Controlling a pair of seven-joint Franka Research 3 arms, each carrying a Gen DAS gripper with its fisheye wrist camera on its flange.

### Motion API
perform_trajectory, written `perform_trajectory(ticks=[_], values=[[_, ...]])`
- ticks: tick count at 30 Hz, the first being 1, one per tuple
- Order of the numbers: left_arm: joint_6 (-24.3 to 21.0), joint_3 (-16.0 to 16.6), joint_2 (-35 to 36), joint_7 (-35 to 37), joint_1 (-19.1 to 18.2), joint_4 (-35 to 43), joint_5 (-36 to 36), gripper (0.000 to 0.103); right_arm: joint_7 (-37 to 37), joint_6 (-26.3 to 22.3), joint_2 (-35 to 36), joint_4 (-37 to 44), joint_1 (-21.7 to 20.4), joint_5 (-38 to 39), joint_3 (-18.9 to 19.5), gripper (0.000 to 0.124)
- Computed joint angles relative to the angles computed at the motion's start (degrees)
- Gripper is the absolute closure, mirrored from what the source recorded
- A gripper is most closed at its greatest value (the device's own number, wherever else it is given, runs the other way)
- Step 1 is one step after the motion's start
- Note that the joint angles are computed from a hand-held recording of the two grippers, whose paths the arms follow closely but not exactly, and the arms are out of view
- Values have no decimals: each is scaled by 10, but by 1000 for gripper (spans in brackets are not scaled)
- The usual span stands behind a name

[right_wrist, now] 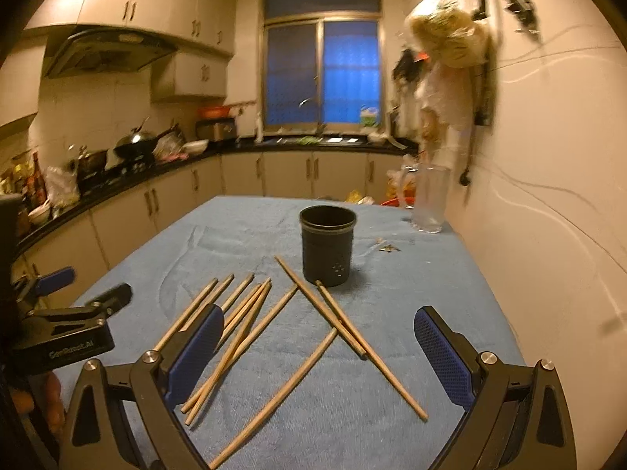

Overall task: Organize utensils
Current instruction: 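Close the left gripper on one chopstick while the right gripper grasps another chopstick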

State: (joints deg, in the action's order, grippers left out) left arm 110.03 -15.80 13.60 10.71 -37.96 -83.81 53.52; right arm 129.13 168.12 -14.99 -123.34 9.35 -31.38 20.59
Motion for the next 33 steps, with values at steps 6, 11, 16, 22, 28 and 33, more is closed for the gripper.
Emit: perform_trajectory(ticks=[6,11,16,22,28,33], values=[[73,3,0,82,64,4,-137,3,-204,-59,46,74,76,126,-80,25],[50,16,90,185,72,127,-202,24,-380,-162,111,177,116,309,-131,25],[43,38,167,230,77,223,-271,35,-411,-261,192,291,108,335,-146,31],[36,53,224,250,77,290,-317,45,-477,-347,274,402,111,403,-144,54],[19,72,249,256,61,328,-315,59,-514,-400,306,430,111,465,-141,84],[41,78,235,243,61,297,-309,96,-546,-384,245,319,108,491,-142,91]])
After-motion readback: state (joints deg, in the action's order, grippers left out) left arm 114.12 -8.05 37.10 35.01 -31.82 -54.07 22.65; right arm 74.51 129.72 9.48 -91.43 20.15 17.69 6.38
